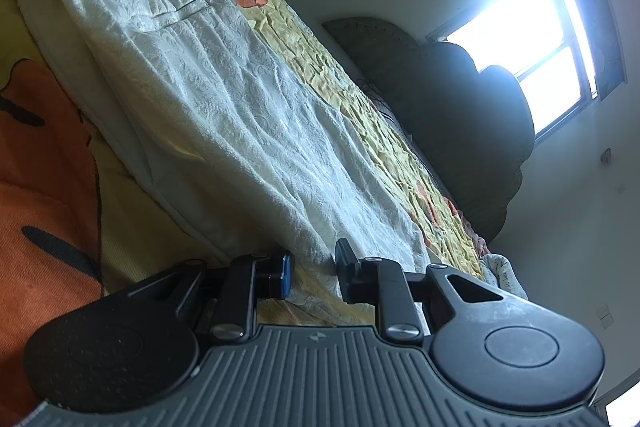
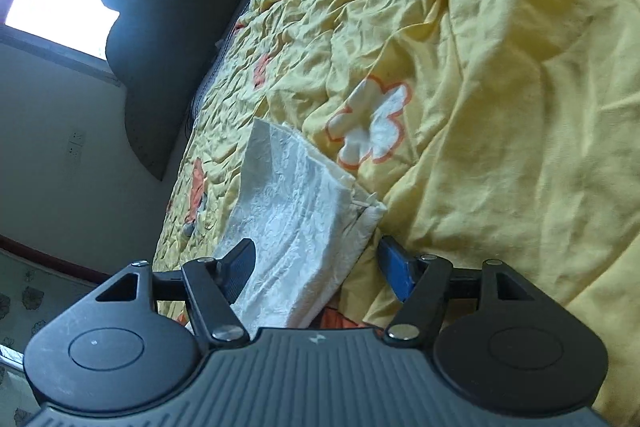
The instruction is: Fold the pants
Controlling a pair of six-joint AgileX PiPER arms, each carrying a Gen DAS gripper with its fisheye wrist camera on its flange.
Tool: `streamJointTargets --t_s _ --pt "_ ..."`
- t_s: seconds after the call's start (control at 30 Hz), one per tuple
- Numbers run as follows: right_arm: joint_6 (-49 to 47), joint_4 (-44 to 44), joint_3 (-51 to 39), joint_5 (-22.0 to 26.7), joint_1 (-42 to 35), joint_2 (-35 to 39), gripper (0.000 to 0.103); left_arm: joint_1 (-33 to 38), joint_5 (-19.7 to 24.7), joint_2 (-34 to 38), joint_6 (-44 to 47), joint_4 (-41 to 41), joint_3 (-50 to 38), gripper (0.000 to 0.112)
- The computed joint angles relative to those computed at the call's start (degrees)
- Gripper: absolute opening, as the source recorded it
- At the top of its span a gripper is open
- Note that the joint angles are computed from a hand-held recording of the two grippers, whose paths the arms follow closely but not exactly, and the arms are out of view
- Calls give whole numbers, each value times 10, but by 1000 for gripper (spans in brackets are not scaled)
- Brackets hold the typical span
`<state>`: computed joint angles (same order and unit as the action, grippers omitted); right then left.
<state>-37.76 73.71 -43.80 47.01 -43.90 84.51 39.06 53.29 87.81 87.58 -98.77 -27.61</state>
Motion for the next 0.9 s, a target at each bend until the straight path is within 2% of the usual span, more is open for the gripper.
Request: streamJointTargets --t_s 0.1,0.17,0.23,0.27,0.33,0.4,0.47,0.5,0.53,0.57,0.67,0.8,0.9 --pt "1 15 -9 -13 24 10 68 0 0 0 0 0 0 32" --pt "-13 37 -1 -39 39 6 67 0 0 0 0 0 0 32" --pt "34 10 5 -120 78 -5 26 0 0 0 -1 0 0 32" --pt "44 8 11 -144 93 -8 12 0 -1 -1 -7 4 -2 32" --pt "7 53 35 -170 105 -27 11 1 -14 -22 -53 38 -9 33" --pt "-26 96 44 -150 87 -41 10 11 -26 -68 -116 78 -10 38" --pt "-49 135 29 -96 56 -44 10 38 -25 -123 -162 106 1 55" --pt "-58 140 16 -79 51 -42 10 56 -22 -147 -177 118 7 70" --pt "-49 126 1 -82 56 -41 10 68 -29 -170 -194 131 13 86" --pt "-29 99 -12 -94 65 -35 10 81 -41 -190 -215 149 17 91" --pt "8 60 -14 -109 67 12 10 128 -51 -203 -256 166 29 93" --pt "-44 126 28 -100 50 22 10 169 -43 -170 -321 176 5 92" --pt "-36 115 26 -87 41 17 10 147 -90 -150 -356 182 -37 92"
